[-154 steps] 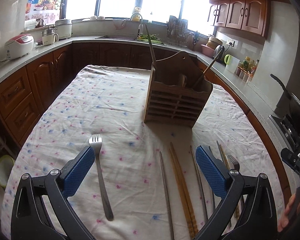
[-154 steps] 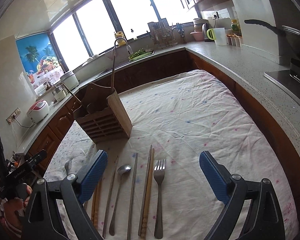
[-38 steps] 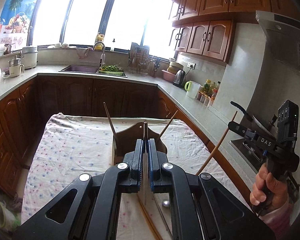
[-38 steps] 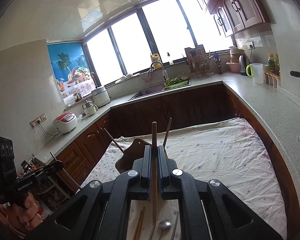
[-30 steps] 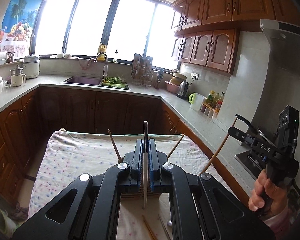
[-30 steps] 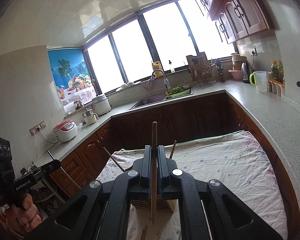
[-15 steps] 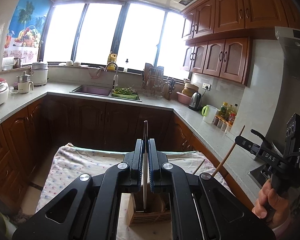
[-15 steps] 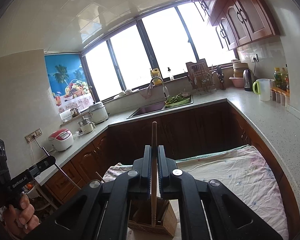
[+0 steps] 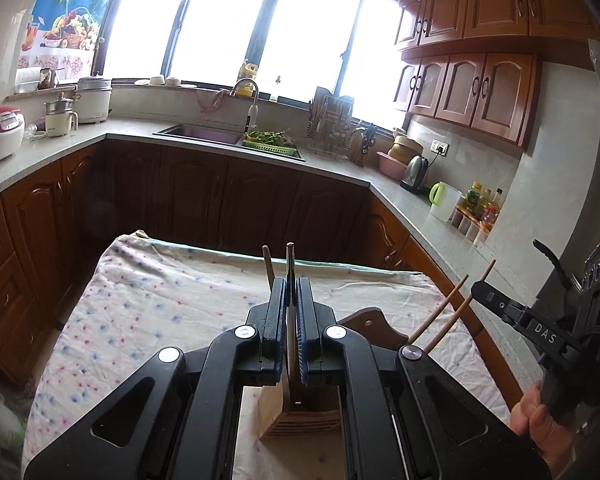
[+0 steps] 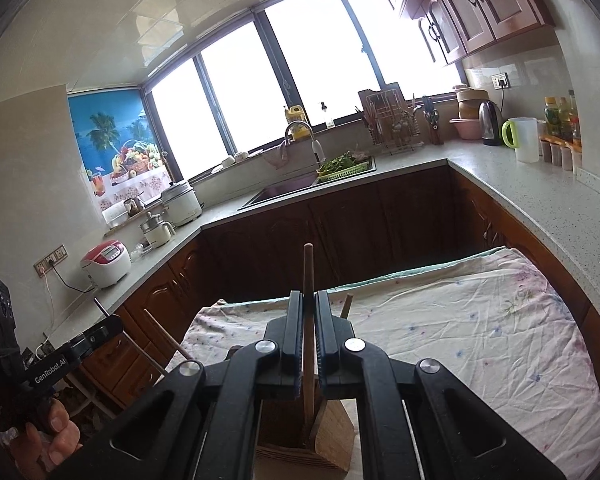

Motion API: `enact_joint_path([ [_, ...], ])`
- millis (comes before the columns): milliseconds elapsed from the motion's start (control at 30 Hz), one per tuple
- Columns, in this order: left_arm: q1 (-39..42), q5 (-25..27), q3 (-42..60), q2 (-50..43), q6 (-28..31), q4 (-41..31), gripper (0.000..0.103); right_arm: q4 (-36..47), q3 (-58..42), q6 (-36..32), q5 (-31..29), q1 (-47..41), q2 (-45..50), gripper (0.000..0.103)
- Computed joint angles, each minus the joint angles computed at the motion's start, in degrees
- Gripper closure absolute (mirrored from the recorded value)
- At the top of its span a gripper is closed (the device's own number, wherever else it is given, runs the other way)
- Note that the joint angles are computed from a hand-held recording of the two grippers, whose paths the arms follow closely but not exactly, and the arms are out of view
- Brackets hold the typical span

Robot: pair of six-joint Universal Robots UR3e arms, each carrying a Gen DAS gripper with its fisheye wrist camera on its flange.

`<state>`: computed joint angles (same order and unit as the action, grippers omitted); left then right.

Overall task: Organize utensils
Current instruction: 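Open the left tool to drop the chopstick into the holder while the right tool releases its chopstick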

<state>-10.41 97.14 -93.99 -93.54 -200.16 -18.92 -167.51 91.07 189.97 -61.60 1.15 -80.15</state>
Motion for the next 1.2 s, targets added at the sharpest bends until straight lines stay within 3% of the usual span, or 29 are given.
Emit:
enact_joint_path([
  [367, 2.92, -5.1, -4.36, -2.17, -3.94, 4.13, 0.098, -1.81, 3.57, 1.27, 0.12, -0.16, 2.33, 0.097],
  [567, 3.13, -5.57, -3.5, -2.12, -3.0, 2.78, 0.097, 0.49, 1.88, 0.92, -0.28, 0.22, 2.6, 0.097],
  [633, 3.06, -5.42, -3.29, -1.9, -2.81, 1.79, 0.094, 1.52, 1.48, 0.84, 0.27, 0.16, 2.49, 0.092],
  [733, 3.09, -5.0, -3.9, -0.89, -3.28, 0.6, 0.066, 2.04, 1.63, 0.85, 0.99, 0.15, 1.99, 0.092],
  [767, 3.08, -4.59, -4.71, -0.19, -3.83, 0.69, 0.05, 2.01, 2.02, 0.84, 1.48, -0.05, 1.56, 0.091],
  [800, 3.3, -4.93, -5.87, 0.69, -4.04, 1.28, 0.046, 1.85, 2.7, 0.88, 2.11, -0.4, 0.94, 0.089],
  [867, 3.49, -5.04, -7.73, 2.56, -4.18, 1.04, 0.046, 1.13, 4.52, 1.17, 3.25, -1.27, -0.74, 0.073],
  [1000, 3.32, -6.12, -11.8, 7.27, -4.93, -0.75, 0.028, -1.09, 9.97, 1.74, 5.44, -3.62, -5.54, 0.046],
  [1067, 1.98, -5.4, -14.03, 9.46, -4.99, -0.65, 0.021, -2.52, 13.86, 2.16, 7.52, -5.54, -8.63, 0.026],
  [1200, -0.97, -4.56, -20.52, 14.15, -7.32, 2.89, 0.012, -4.07, 22.9, 1.57, 12.36, -10.56, -16.55, 0.014],
])
